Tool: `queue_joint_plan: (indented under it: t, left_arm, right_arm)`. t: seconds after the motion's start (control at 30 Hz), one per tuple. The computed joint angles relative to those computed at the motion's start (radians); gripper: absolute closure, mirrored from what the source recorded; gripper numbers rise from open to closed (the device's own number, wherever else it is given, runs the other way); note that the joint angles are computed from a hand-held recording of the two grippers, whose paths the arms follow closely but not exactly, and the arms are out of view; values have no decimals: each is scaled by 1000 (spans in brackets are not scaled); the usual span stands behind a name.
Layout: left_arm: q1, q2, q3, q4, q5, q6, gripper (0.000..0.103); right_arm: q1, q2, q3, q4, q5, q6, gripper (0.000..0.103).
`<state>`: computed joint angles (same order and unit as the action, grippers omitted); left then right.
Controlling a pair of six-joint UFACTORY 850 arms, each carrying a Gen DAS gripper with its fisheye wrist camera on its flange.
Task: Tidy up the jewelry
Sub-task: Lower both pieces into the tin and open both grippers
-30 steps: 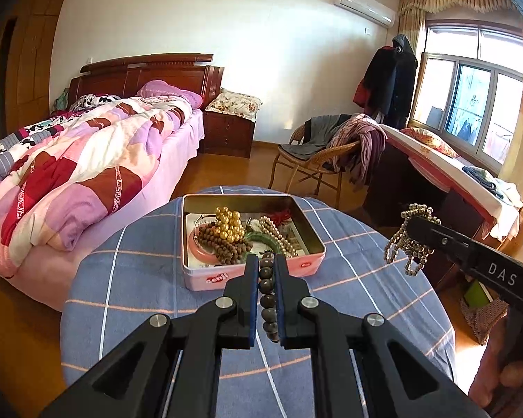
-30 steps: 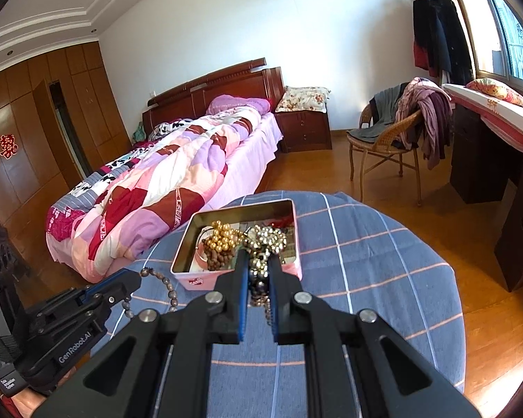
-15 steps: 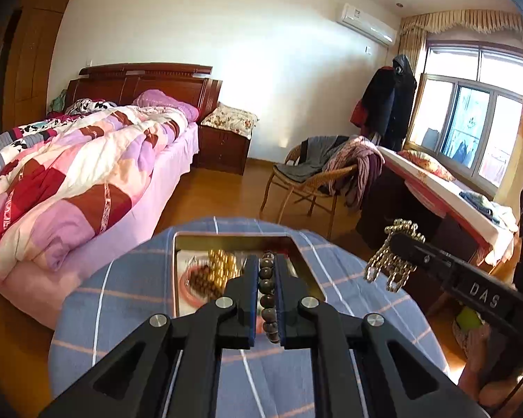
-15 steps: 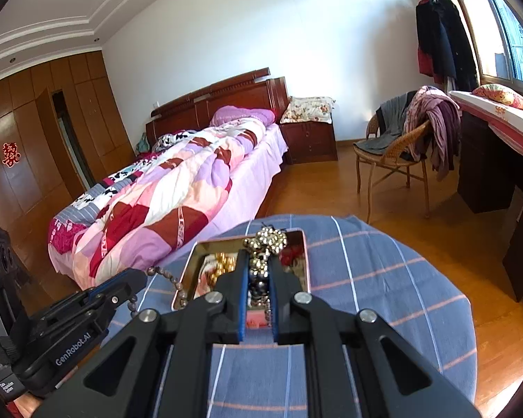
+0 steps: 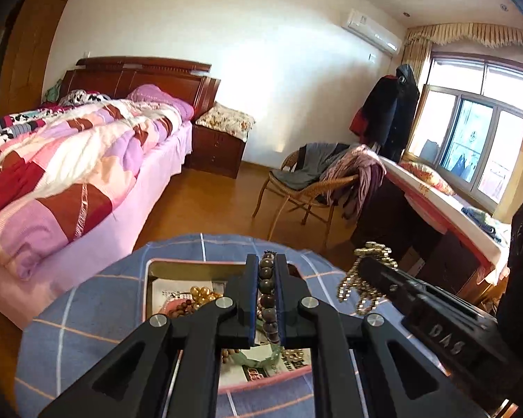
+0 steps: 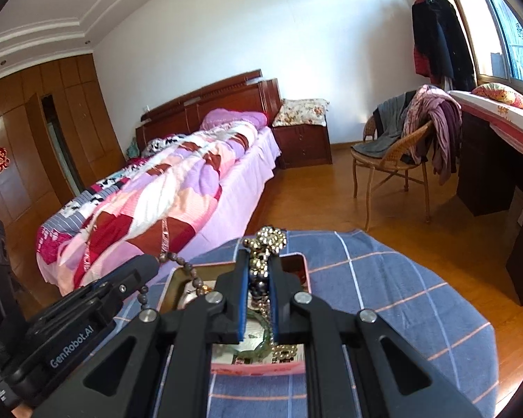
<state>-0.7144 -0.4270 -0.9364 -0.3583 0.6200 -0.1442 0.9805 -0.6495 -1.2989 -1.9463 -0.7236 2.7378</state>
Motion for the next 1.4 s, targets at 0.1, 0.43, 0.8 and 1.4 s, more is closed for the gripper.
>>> queue_joint_plan:
  t: [0.1,0.43,0.8,1.4]
  left_arm:
    - [13,-51,-44,-19,-52,20,96]
    - [0,-139,-138,-420,-149,407,96]
    - [-21,-190,-188,-685,-122,685,95]
    - [-29,-196,-192,-711,-94,673,90]
  right_arm:
    - [-18,-49,-48,39,43,-47,90]
    - [-66,-146,-141,138,159,-147,90]
    - [-66,-179,-174,205,155,-273,90]
    - [-90,-135,-83,-194,193,147,50]
